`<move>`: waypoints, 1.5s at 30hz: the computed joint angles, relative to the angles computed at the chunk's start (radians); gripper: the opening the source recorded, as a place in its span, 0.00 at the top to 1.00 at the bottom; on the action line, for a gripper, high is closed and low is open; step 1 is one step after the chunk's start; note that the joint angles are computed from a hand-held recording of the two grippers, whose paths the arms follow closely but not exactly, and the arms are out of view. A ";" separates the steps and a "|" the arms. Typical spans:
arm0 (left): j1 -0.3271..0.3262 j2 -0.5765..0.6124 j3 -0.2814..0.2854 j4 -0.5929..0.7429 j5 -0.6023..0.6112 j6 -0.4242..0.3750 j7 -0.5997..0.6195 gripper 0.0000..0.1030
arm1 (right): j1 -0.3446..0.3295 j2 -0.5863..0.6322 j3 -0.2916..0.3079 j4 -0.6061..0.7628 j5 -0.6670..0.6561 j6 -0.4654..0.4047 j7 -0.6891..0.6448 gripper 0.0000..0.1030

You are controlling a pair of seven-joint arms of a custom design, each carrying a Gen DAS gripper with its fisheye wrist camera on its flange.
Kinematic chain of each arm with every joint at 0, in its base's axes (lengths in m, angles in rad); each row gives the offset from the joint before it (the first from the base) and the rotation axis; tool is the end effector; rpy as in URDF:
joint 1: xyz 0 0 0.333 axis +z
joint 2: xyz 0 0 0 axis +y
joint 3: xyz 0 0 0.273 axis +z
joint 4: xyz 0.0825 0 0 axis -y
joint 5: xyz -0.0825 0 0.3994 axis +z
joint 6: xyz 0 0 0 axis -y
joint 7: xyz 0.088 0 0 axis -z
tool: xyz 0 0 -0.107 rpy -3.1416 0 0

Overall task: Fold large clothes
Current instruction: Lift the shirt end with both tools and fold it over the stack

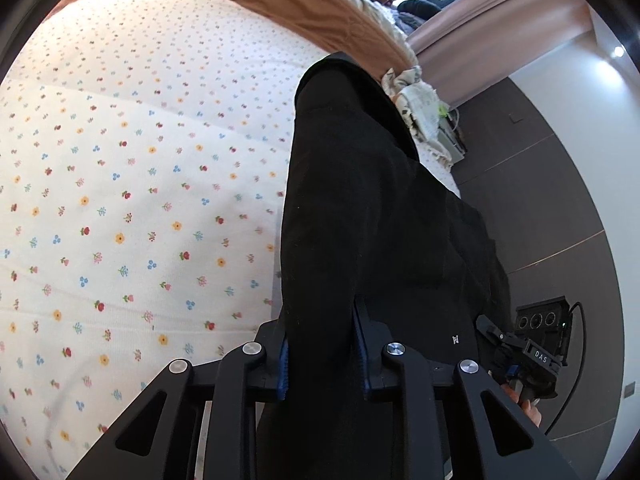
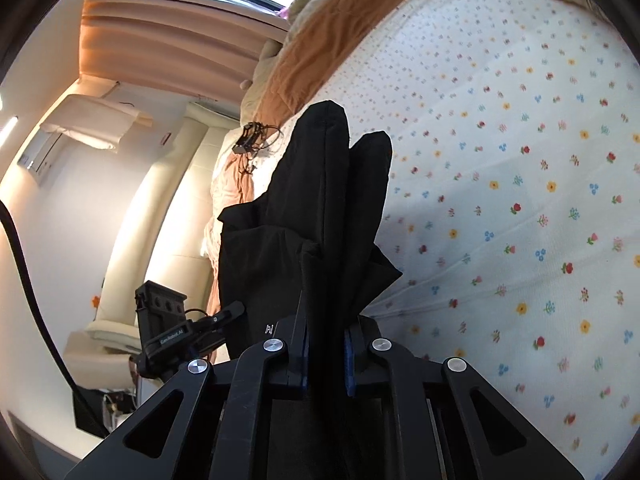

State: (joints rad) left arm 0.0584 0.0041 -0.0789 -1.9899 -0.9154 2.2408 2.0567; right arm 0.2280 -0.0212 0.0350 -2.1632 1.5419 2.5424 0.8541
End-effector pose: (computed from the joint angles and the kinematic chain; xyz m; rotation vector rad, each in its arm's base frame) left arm 0.5972 -0.0354 0.4450 1.9156 -1.9182 1.1186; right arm 0.5570 0.1373 0.3869 -1.2850 1.6197 0.3472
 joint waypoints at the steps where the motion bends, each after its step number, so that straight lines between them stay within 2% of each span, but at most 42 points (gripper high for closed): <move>1: 0.001 -0.017 0.001 -0.012 -0.012 -0.005 0.007 0.75 | 0.003 -0.030 0.003 -0.016 -0.001 0.013 -0.001 0.87; 5: -0.007 -0.093 0.016 -0.051 -0.060 -0.040 0.037 0.75 | 0.027 -0.135 -0.001 -0.079 -0.001 0.060 -0.014 0.86; 11: -0.046 -0.192 0.042 -0.090 -0.112 -0.074 0.062 0.75 | 0.085 -0.336 -0.012 -0.197 -0.080 0.184 0.013 0.87; 16: -0.094 -0.275 0.055 -0.110 -0.138 -0.082 0.061 0.75 | 0.093 -0.517 0.008 -0.301 -0.282 0.278 0.183 0.87; 20: -0.137 -0.343 0.065 -0.130 -0.153 -0.080 0.057 0.75 | 0.076 -0.643 0.022 -0.368 -0.419 0.304 0.302 0.87; 25: -0.196 -0.397 0.063 -0.119 -0.148 -0.071 0.038 0.75 | 0.024 -0.793 0.030 -0.434 -0.588 0.280 0.446 0.87; 30: -0.255 -0.416 0.054 -0.092 -0.146 -0.060 0.007 0.75 | -0.027 -0.938 0.010 -0.487 -0.723 0.233 0.533 0.87; 40: -0.360 -0.345 -0.008 0.067 -0.135 -0.050 -0.057 0.75 | -0.143 -1.091 -0.105 -0.460 -1.011 0.052 0.606 0.87; 45: -0.400 -0.238 -0.051 0.175 -0.149 -0.044 -0.056 0.75 | -0.204 -1.130 -0.146 -0.443 -1.132 0.005 0.662 0.87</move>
